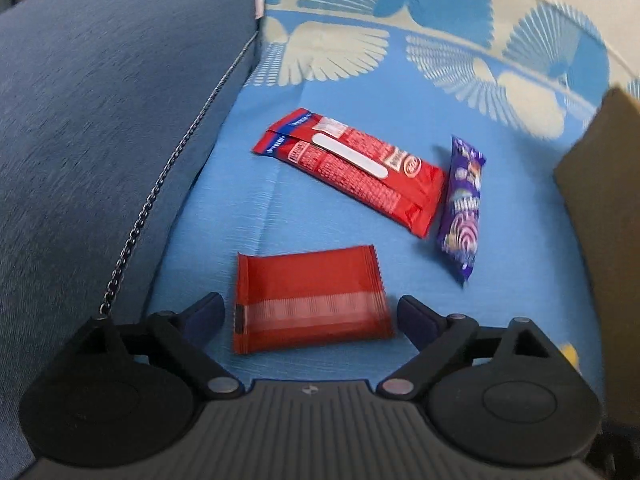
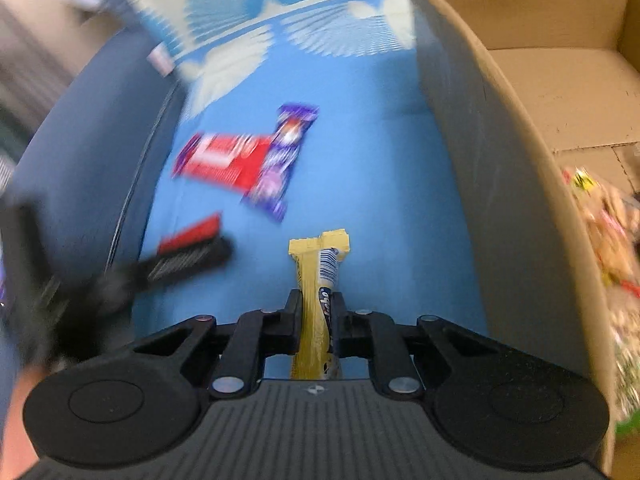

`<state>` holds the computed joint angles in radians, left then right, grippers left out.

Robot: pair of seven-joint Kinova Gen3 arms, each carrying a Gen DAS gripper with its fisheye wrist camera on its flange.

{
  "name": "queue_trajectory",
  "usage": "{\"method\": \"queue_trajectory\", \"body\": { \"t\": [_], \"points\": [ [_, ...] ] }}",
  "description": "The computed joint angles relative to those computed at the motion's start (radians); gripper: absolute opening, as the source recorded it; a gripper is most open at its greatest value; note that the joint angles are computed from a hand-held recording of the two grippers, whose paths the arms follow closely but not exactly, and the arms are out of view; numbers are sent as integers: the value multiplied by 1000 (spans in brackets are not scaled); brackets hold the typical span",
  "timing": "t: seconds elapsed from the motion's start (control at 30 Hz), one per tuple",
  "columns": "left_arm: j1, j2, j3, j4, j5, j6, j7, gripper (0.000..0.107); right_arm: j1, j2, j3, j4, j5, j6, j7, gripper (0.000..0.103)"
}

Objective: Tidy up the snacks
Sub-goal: 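Grasp the yellow wafer bar with the right tool while the left tool grasps the red square packet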

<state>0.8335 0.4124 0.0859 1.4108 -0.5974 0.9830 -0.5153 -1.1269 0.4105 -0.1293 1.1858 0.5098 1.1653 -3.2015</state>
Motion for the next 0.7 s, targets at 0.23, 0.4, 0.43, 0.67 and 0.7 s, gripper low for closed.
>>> {"method": "queue_trajectory", "body": {
  "t": [0.23,0.4,0.43,0.67,0.7],
  "points": [
    [12,-22,6,24,-34,-6,-4,72,-84,-9,-21,73,95,-2,16,15],
    [-4,-52,24,26,-15,-7,-34,67,-76,2,-23,94,106,-35,31,16],
    [-11,-61,29,27,-3,-9,-42,67,-80,3,-20,94,112,-31,33,16],
    [-97,-80,83,5,180,9,-196,68,-89,9,-30,73,116,16,111,35],
    [-95,-74,83,-3,187,20,-213,68,-90,13,-30,68,111,29,125,36]
  ]
}}
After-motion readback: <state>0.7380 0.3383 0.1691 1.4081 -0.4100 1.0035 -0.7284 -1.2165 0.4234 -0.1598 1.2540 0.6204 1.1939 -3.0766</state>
